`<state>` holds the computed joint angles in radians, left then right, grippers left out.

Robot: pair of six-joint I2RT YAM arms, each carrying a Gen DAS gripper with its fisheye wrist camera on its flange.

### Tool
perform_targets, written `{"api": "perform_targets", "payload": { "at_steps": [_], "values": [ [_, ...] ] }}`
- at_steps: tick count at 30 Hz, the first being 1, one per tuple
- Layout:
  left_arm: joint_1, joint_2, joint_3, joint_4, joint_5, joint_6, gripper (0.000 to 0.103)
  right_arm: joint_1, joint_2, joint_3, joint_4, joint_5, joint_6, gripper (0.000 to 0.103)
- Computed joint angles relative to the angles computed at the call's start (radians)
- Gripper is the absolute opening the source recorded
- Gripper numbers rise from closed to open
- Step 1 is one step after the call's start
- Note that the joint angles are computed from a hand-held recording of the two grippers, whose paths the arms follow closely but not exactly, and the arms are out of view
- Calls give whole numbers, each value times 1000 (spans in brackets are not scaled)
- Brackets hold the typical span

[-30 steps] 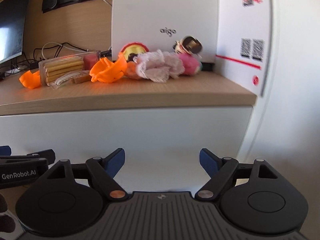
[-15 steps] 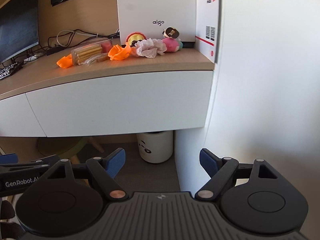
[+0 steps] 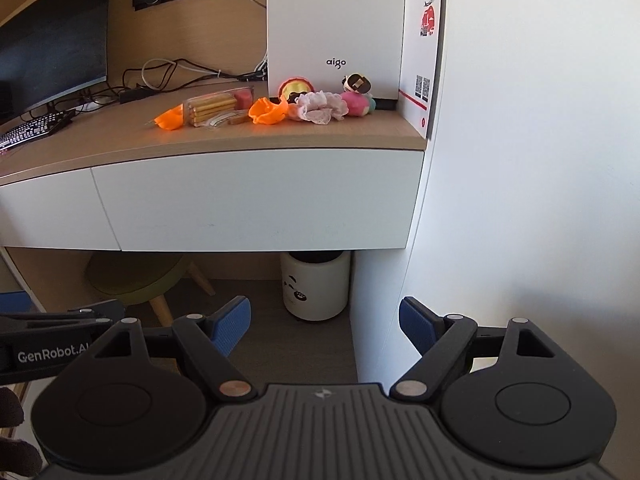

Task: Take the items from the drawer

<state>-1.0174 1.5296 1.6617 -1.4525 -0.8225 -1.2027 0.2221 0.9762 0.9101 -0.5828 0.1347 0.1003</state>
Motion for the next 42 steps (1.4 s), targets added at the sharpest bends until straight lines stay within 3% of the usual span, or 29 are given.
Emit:
{"api": "perform_targets", "payload": {
  "at_steps": [10,42],
  "values": [
    [-25,-23,-30,-49,-6,-75,103,33,-17,-18,-13,10,5,82],
    [3,2,-21,8,12,12,103,0,-2,-28,-4,-15,-5,82]
  ]
}}
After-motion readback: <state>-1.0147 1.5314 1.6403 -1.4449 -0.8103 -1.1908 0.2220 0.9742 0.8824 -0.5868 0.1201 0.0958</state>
